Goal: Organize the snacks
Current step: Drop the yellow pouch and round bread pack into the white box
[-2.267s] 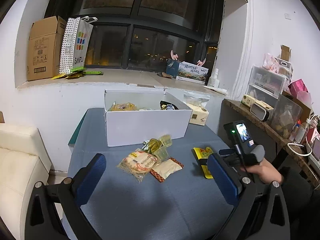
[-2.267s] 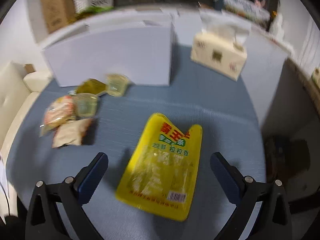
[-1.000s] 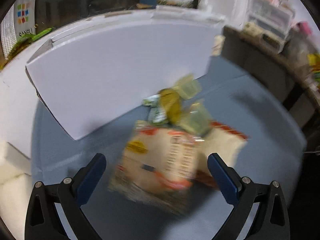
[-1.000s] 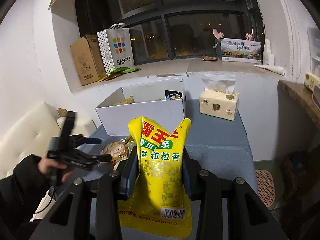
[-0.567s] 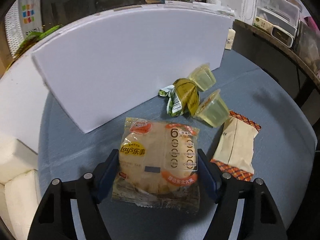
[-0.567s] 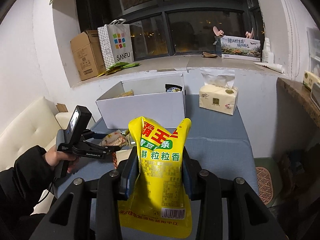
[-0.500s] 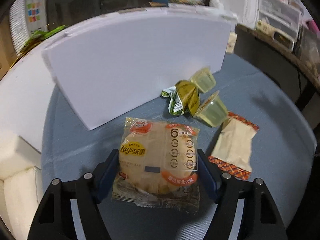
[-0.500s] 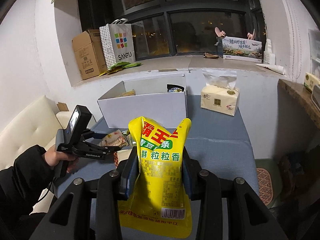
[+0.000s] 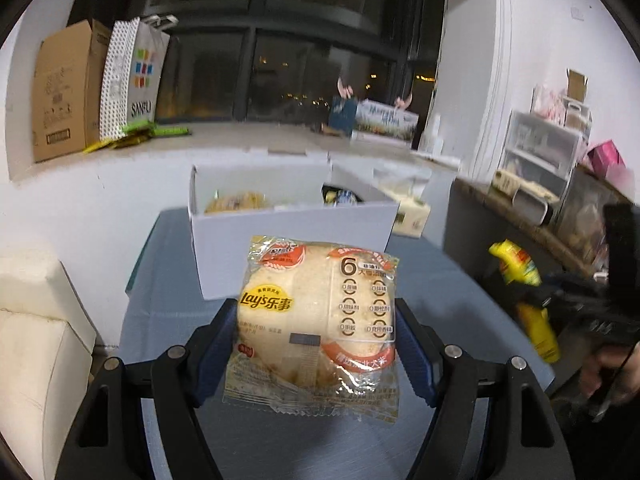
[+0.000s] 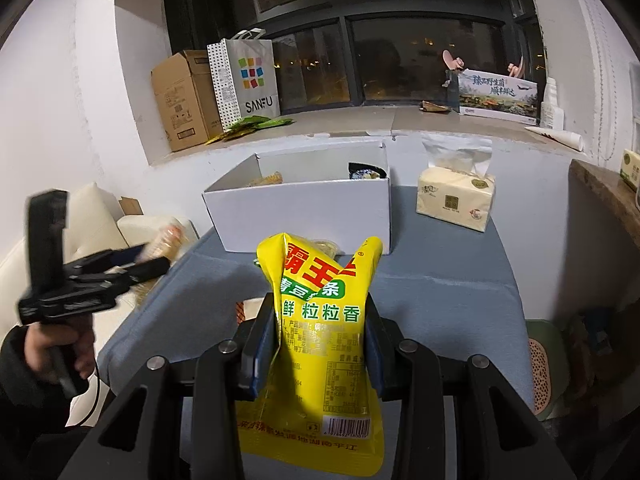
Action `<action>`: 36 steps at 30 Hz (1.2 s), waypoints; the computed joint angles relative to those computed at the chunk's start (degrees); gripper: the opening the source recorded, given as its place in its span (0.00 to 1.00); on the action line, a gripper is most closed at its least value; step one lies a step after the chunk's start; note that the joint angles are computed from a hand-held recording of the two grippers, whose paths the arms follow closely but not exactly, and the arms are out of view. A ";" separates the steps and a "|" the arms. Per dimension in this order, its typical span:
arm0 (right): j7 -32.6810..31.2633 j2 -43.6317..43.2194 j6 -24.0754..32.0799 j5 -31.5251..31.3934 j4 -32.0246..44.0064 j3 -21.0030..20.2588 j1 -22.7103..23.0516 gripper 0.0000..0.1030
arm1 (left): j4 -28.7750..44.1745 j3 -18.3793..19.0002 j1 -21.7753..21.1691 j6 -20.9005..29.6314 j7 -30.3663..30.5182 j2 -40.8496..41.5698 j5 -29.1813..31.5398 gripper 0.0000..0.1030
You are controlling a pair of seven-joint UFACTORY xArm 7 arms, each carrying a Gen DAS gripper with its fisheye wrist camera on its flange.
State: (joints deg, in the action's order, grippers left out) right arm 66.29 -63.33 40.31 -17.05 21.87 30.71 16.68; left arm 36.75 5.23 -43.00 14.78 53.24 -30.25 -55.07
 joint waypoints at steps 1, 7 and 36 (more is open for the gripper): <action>-0.09 0.18 -0.46 -0.11 0.03 -0.14 -0.08 0.41 | 0.38 0.02 -0.04 0.00 -0.12 -0.06 -0.19 0.76; -3.90 3.60 -4.09 -2.35 2.01 -1.99 -2.67 0.41 | 6.83 1.07 -0.19 1.32 1.83 3.83 -2.44 0.76; -22.73 53.00 -21.26 -1.87 37.22 -22.65 -15.68 1.00 | 60.46 -9.72 15.18 9.75 -26.96 52.11 23.92 1.00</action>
State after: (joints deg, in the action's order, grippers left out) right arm 43.56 -10.34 19.05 -18.92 59.09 8.06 1.00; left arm 97.21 -4.49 -27.82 24.53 26.28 21.86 -31.16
